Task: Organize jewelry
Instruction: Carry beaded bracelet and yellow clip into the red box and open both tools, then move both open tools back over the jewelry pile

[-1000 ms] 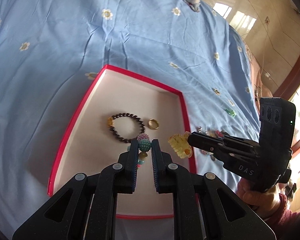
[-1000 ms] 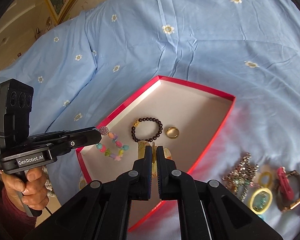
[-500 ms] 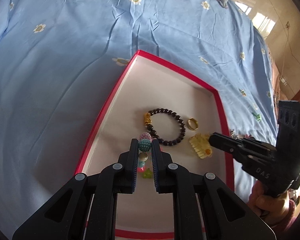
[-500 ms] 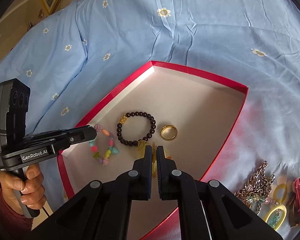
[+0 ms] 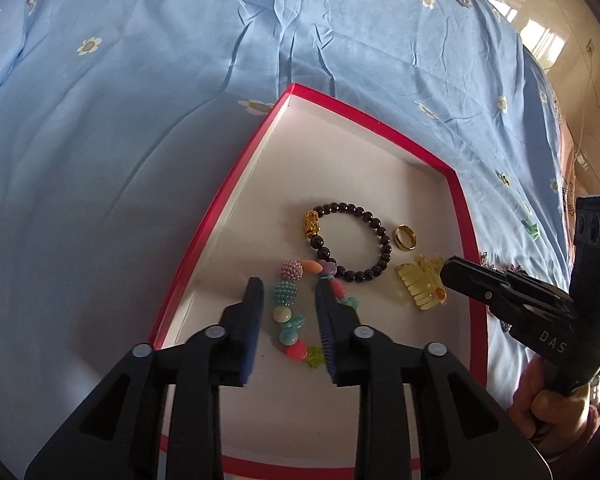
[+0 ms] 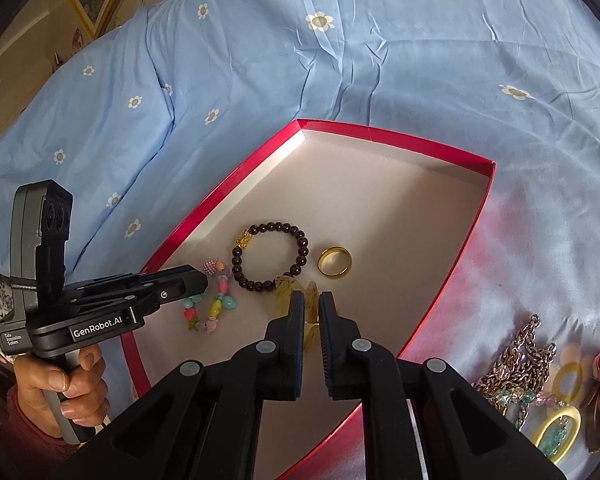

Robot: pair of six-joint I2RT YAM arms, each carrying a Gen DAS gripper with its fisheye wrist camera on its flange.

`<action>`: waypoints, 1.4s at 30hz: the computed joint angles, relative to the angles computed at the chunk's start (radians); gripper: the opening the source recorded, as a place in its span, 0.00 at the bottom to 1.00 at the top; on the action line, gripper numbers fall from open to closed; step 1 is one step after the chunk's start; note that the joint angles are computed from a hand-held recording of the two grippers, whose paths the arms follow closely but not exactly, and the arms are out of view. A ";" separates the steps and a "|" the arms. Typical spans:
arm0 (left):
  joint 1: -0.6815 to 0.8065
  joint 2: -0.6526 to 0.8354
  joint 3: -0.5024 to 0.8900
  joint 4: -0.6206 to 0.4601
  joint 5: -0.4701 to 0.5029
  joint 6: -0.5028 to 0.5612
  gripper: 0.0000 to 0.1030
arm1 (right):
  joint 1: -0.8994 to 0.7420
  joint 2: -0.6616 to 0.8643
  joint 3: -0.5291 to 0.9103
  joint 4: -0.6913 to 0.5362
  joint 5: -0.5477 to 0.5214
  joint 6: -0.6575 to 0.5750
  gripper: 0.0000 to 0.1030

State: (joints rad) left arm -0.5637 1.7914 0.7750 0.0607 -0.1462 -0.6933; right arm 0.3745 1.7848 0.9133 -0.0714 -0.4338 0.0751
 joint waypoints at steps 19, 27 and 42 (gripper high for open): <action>-0.210 -0.088 0.076 -0.075 -0.083 -0.030 0.39 | -0.256 -0.343 -0.241 -0.058 -0.072 -0.054 0.40; -0.310 0.006 0.212 -0.104 -0.059 -0.009 0.39 | -0.495 -0.455 -0.318 -0.141 -0.099 -0.166 0.46; -0.411 0.255 0.524 -0.196 0.023 0.026 0.39 | -0.841 -0.439 -0.326 -0.190 -0.166 -0.316 0.55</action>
State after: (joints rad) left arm -0.9749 2.0467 1.2990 -0.1350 -0.1229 -0.6673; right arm -0.4669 1.3456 0.5868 -0.2615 -0.5997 -0.2411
